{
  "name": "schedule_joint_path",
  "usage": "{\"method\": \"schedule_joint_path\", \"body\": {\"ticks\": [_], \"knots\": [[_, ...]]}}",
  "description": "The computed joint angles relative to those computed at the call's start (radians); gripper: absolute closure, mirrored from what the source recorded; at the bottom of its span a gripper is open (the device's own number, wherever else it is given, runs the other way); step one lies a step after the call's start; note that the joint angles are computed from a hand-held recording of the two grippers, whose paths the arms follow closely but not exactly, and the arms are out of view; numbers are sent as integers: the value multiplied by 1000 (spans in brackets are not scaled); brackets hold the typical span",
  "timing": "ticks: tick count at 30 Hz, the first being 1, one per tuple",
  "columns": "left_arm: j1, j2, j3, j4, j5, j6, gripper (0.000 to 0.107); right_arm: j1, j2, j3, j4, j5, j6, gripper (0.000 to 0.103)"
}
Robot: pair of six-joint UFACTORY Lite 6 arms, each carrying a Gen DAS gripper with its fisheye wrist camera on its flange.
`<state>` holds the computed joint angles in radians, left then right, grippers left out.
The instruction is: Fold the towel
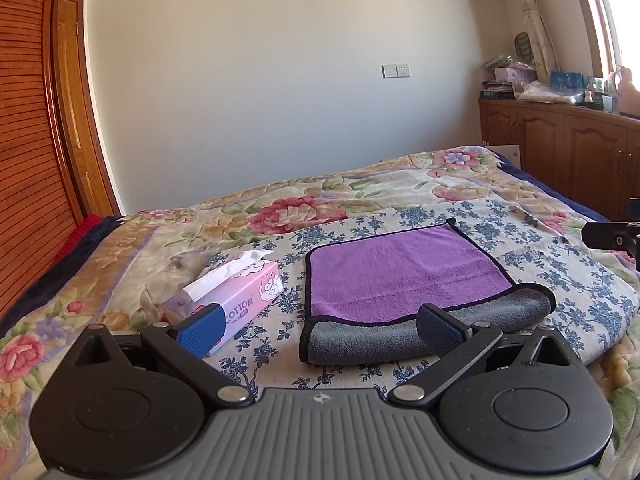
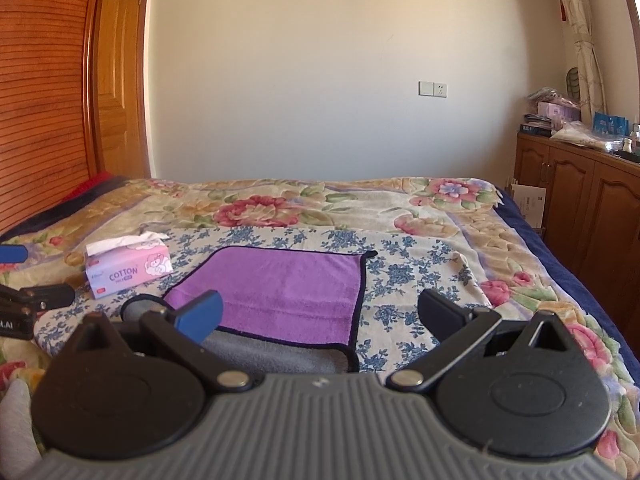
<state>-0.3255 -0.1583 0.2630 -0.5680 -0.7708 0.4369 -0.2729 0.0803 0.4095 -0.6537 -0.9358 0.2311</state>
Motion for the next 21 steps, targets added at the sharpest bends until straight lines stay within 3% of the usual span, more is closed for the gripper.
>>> {"method": "schedule_joint_path", "body": {"ticks": [21], "knots": [[181,312,236,271,81,-143,5,88,235,252,1,133,12,0]]}}
